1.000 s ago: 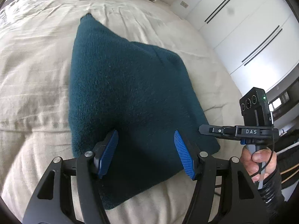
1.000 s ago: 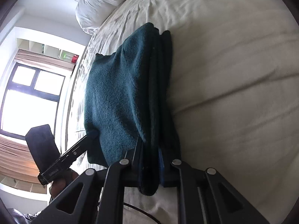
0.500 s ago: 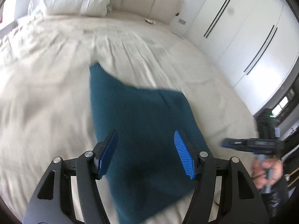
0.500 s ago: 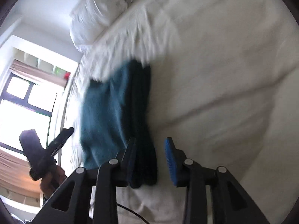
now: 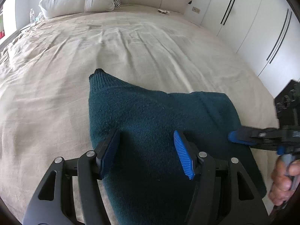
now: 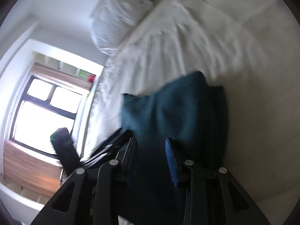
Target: Fold small clothes
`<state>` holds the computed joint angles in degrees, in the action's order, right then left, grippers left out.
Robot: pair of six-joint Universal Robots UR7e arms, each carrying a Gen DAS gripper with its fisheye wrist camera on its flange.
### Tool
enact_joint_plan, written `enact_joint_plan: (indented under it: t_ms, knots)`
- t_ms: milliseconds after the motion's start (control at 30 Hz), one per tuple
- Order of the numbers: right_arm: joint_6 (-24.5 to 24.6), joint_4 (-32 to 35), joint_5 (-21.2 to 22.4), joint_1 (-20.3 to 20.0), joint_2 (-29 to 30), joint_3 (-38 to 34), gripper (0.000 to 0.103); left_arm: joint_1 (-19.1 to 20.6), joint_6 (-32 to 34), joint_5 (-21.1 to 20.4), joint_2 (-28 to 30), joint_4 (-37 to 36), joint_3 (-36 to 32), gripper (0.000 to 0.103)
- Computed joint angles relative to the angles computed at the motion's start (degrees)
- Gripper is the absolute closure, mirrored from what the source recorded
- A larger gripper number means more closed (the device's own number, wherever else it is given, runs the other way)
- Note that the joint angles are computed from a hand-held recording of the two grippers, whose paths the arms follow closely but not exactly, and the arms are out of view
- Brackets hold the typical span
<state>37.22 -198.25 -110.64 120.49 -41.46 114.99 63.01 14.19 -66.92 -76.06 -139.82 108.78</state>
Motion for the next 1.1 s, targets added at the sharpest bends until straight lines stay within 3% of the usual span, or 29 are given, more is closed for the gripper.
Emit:
enact_joint_plan:
  t_ms: [33,100,200,233,333,400,533,600,700,867,1033,1100]
  knots:
    - [0.09,-0.94,-0.42,-0.70,0.47,0.43,0.088,0.18,0.49,0.08,0.62,0.00,-0.24,0.044]
    - [0.53,-3.49,-0.37,-1.85,0.61,2.11,0.102,0.80,0.86,-0.86,1.09,0.10,-0.65,0.043]
    - [1.50,-9.63,1.59,-2.39,0.74,5.29,0.102,1.64,0.25,-2.80,1.19,1.64,-1.87,0.043]
    - [1.83,-9.27,0.70,-1.69,0.53,5.31,0.100,1.67,-0.21,-3.16,0.74,2.15,-2.04,0.043]
    - [2.12,-8.70,-3.23,2.03,-0.34,5.18,0.073,0.57,-4.09,-3.77,-3.14,4.46,-1.10,0.043]
    - [0.83,-9.08,-4.41,4.73,-0.03,4.65,0.067,-0.29,-4.21,-4.74,-6.88,3.79,1.37,0.043]
    - [-0.24,-4.90,-4.17,7.43,1.38,3.29,0.065,-2.78,-1.94,-1.25,-12.55,2.95,8.12,0.043]
    - [1.86,-4.09,-4.25,7.12,1.87,4.69,0.065,-3.93,0.14,2.36,-13.46,0.27,11.66,0.043]
    - [3.75,-10.92,-2.33,6.09,3.19,8.20,0.066,-3.97,1.50,3.32,-13.65,-3.07,13.77,0.043]
    - [3.84,-16.41,-2.19,6.67,3.15,12.19,0.066,-4.53,3.14,4.79,-14.40,-5.05,15.58,0.043]
    - [5.59,-14.81,-6.35,9.88,0.41,14.71,0.064,-3.31,-1.07,2.34,-18.50,-1.62,14.71,0.042]
    - [6.94,-12.96,-10.44,12.34,-1.94,15.77,0.050,-2.30,-2.80,2.55,-20.07,-2.89,14.08,0.034]
